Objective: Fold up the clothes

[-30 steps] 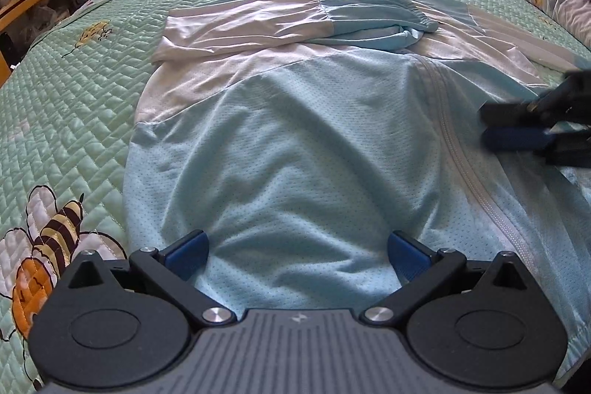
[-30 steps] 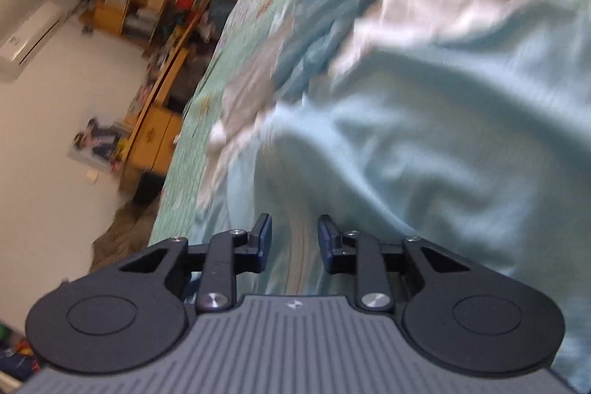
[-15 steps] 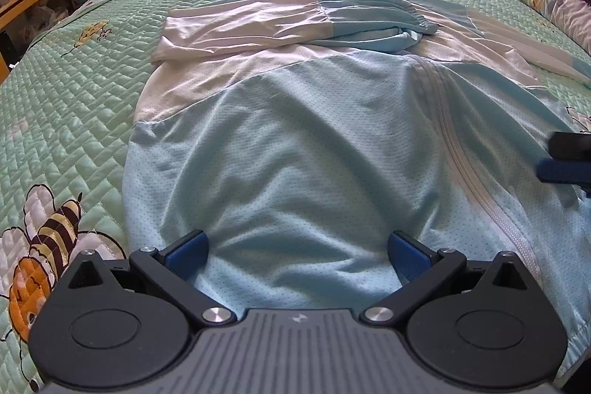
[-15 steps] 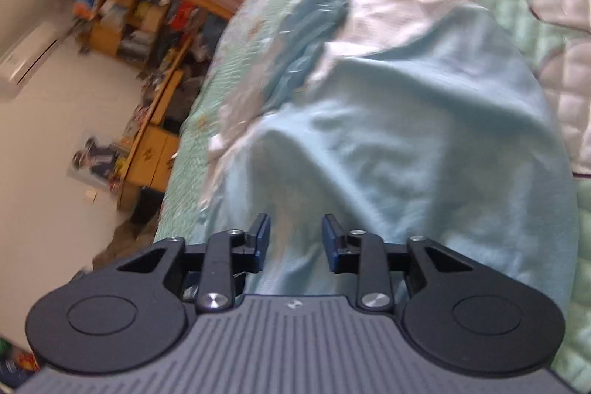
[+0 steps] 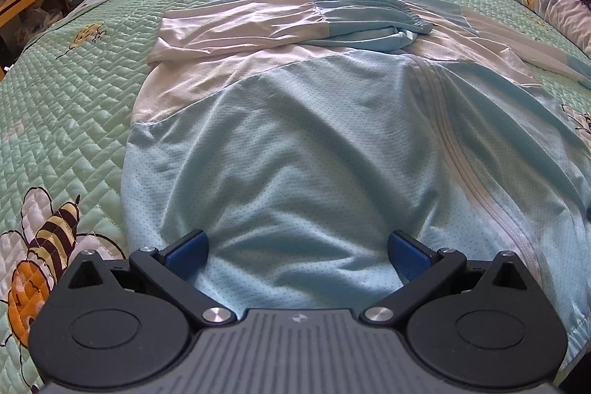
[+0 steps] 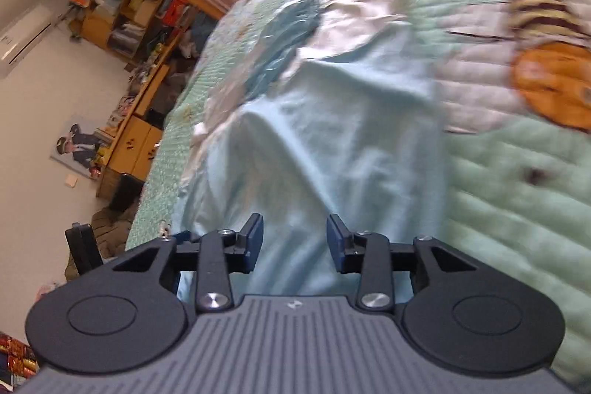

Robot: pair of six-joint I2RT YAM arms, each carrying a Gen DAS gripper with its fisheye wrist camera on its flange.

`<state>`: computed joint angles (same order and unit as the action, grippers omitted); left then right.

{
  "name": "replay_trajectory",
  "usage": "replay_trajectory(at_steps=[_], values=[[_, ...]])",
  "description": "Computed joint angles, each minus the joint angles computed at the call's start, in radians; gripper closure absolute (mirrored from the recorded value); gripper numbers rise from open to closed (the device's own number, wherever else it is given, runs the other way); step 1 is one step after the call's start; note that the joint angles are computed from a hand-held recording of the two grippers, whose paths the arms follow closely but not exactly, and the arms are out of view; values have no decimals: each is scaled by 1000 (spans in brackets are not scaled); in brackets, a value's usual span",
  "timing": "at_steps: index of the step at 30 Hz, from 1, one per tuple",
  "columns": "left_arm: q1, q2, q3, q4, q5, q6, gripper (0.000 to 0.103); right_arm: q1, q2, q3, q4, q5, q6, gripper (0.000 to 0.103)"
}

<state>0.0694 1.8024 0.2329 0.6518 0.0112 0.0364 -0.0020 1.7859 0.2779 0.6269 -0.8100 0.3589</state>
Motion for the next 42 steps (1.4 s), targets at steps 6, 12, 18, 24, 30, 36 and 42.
replay_trajectory(at_steps=[6,12,18,24,30,36,42], values=[[0,-22,-4,-16,1,-2,1,-211,37,-78,44,-99,-50,62],[-101,-186,-48,-103,-57,-78,6,-212,125,-112,228,-233,3,53],[-287,-272,-30,-218,-25,-136,2,-190,382,-84,442,-249,60,58],[-314,-91,-40,-80,-45,-119,1,-259,218,-86,204,-226,-106,57],[-304,-69,-59,-28,-38,-94,1,-121,175,30,306,-121,44,54],[-275,-80,-47,-58,-2,-70,1,27,279,357,177,-64,78,54],[-255,-80,-56,-48,33,-40,1,16,410,598,-116,120,3,90]])
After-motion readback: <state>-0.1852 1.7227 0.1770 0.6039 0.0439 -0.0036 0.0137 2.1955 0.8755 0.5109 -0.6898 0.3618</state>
